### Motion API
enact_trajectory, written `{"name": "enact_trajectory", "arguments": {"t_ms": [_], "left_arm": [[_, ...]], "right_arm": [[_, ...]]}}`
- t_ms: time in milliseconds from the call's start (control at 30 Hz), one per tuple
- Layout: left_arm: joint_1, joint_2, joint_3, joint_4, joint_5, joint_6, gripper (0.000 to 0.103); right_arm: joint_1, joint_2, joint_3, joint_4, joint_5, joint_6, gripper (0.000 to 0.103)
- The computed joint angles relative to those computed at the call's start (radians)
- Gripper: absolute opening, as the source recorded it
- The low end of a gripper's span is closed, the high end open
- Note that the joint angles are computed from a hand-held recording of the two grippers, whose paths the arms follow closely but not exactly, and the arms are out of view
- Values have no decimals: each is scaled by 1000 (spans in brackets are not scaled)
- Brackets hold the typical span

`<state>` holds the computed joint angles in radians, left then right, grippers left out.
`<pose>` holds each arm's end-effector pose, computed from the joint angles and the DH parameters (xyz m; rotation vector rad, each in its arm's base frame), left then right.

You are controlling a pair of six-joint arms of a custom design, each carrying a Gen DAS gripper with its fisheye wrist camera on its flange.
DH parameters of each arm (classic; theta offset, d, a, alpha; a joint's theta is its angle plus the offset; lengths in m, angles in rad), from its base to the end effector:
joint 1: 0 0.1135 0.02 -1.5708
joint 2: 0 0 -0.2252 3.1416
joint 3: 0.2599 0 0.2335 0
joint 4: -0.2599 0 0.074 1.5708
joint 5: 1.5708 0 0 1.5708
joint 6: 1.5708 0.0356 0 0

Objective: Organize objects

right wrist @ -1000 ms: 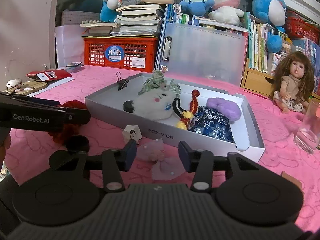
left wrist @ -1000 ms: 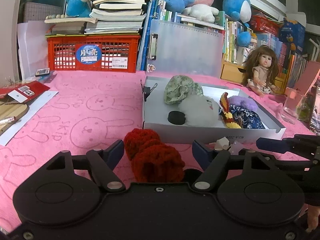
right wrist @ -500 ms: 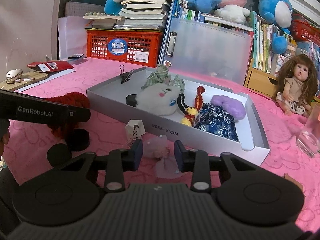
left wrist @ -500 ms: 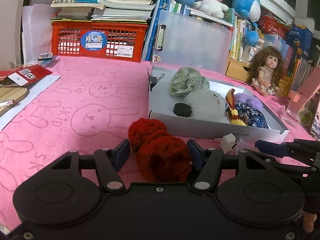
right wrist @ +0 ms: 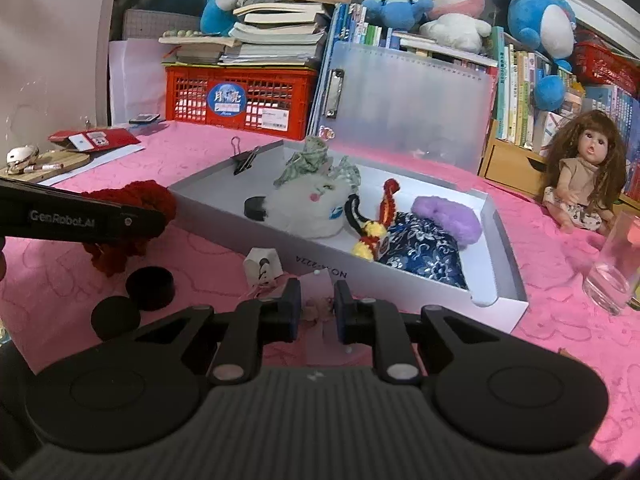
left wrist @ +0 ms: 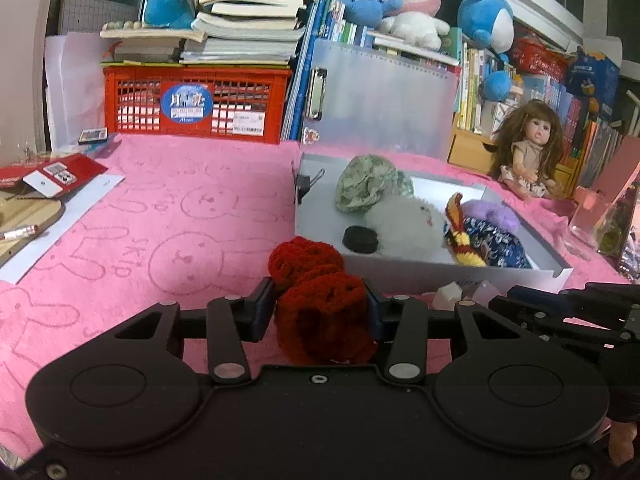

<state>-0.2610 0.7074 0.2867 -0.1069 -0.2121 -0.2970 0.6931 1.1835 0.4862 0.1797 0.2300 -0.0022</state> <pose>0.1694 -0.0375 0.1677 -0.1649 2.0810 -0.1165 0.1905 0.1477 0.1693 -0.5756 1.9973 0.1829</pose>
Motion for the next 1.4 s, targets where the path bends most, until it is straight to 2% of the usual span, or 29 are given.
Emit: {"name": "enact_trajectory", "arguments": {"t_ms": [300,533,867,1300,1400], "left_arm": [[-25,-70,33,-45,-12,11,43],[-25,-17,76,-10,0,37,43],[-5,202,175,114,59,40,43],[-28,517,310,258,39,68,43],[-35,584,341,280,28,84,43]], "right_arm": [[-20,-73,21,-60,18,5,21],[-79,-77,51,-79,21,28,21],[-231,21,155,-100,-36,81,21],[-319,254,331,-94,-77,122,21],[-339,308,376,-95,-118,114,21]]}}
